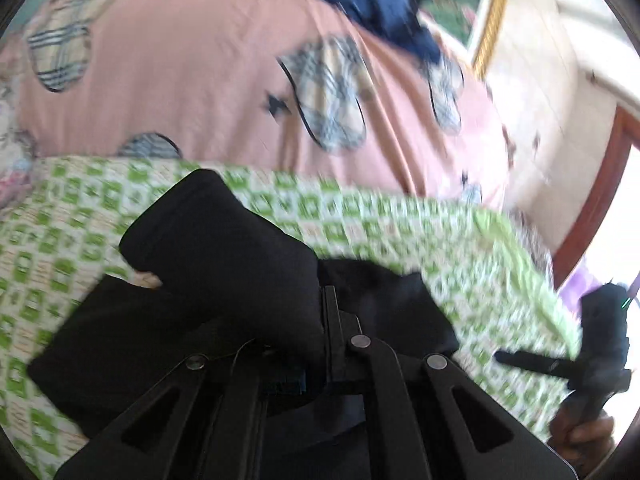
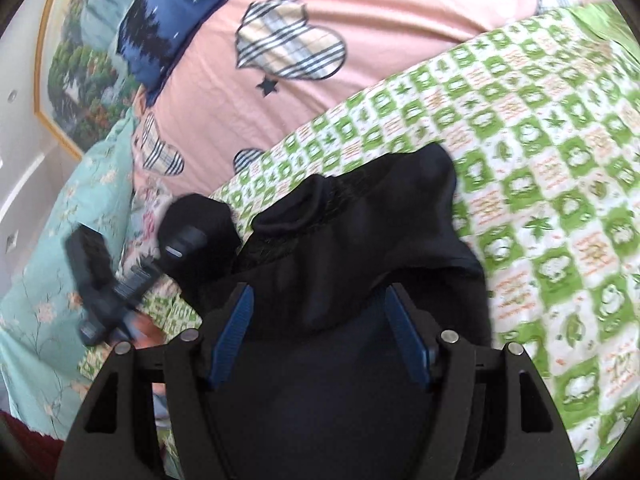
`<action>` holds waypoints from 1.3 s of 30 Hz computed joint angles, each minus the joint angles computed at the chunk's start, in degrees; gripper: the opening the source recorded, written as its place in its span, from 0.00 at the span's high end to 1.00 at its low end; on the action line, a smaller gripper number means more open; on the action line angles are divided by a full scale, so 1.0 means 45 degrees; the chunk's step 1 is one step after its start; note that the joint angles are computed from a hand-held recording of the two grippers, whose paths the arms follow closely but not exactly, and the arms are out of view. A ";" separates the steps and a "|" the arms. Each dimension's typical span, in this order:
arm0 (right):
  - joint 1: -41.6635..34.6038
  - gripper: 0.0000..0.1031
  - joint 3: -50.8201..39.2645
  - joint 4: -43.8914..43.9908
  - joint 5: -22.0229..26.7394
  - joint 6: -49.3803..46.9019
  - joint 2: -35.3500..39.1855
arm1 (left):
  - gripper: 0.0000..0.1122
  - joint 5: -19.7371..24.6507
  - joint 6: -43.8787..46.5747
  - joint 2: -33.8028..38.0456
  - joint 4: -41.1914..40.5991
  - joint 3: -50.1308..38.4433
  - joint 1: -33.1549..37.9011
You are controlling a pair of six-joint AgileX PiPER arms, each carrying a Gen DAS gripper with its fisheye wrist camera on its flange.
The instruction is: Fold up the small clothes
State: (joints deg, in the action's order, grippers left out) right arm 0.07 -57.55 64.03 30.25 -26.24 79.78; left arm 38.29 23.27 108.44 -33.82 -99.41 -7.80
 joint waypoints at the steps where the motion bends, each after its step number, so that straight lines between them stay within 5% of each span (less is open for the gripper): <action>1: -0.0138 0.32 0.0093 0.0054 0.0006 -0.0019 -0.0065 | 0.96 -0.0325 -0.0424 0.0250 0.0643 0.0136 -0.0455; 9: -0.0185 0.32 -0.0131 0.0039 0.0078 0.0022 0.0420 | 0.90 0.0233 -0.2431 0.2614 0.3185 -0.1104 -0.1858; 11: 0.0043 0.32 -0.0451 0.0226 0.0093 -0.0145 0.0837 | 0.78 0.0295 -0.1310 0.2228 0.1921 -0.0322 -0.1457; 13: 0.0370 0.32 -0.0950 0.0224 0.0069 -0.0127 0.1436 | 0.47 -0.0078 -0.1030 0.1462 0.1611 0.0896 -0.1223; 14: 0.0521 0.32 -0.1214 0.0167 0.0052 -0.0045 0.1752 | 0.45 -0.0464 -0.0695 0.0854 0.1294 0.1818 -0.1061; 19: 0.1407 0.32 -0.3107 -0.3107 -0.0457 0.3193 0.3593 | 0.45 -0.0995 0.0676 -0.1950 0.0217 0.4999 0.0373; 22: 0.1695 0.32 -0.4093 -0.5291 -0.0365 0.5450 0.4498 | 0.45 -0.1996 -0.0585 -0.3324 0.1647 0.6304 0.1506; 24: 0.1874 0.32 -0.4684 -0.6241 -0.0115 0.6472 0.5051 | 0.44 -0.2548 -0.2241 -0.3495 0.3236 0.6542 0.2480; 27: 0.2249 0.33 -0.5626 -0.7111 0.0417 0.7300 0.5919 | 0.46 -0.1793 -0.2881 -0.2260 0.3603 0.5320 0.3594; 29: 0.2463 0.60 -0.6014 -0.7251 0.0580 0.7323 0.6230 | 0.46 -0.1355 -0.2497 -0.1486 0.3180 0.4521 0.3912; 32: 0.2312 0.87 -0.6309 -0.6191 0.0588 0.6241 0.6084 | 0.46 -0.0525 -0.2844 -0.0134 0.3661 0.2908 0.3689; 35: 0.1880 0.87 -0.6558 -0.4747 0.0742 0.4856 0.5494 | 0.51 -0.0013 -0.3821 0.0838 0.4375 0.1766 0.3472; 39: 0.1411 0.87 -0.6623 -0.4269 0.0862 0.3959 0.4438 | 0.67 -0.0585 -0.4678 0.0749 0.5587 0.1998 0.3082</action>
State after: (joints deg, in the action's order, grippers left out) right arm 6.42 -87.35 44.82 34.12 -8.43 99.75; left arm 35.66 2.22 111.81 -8.68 -90.42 6.07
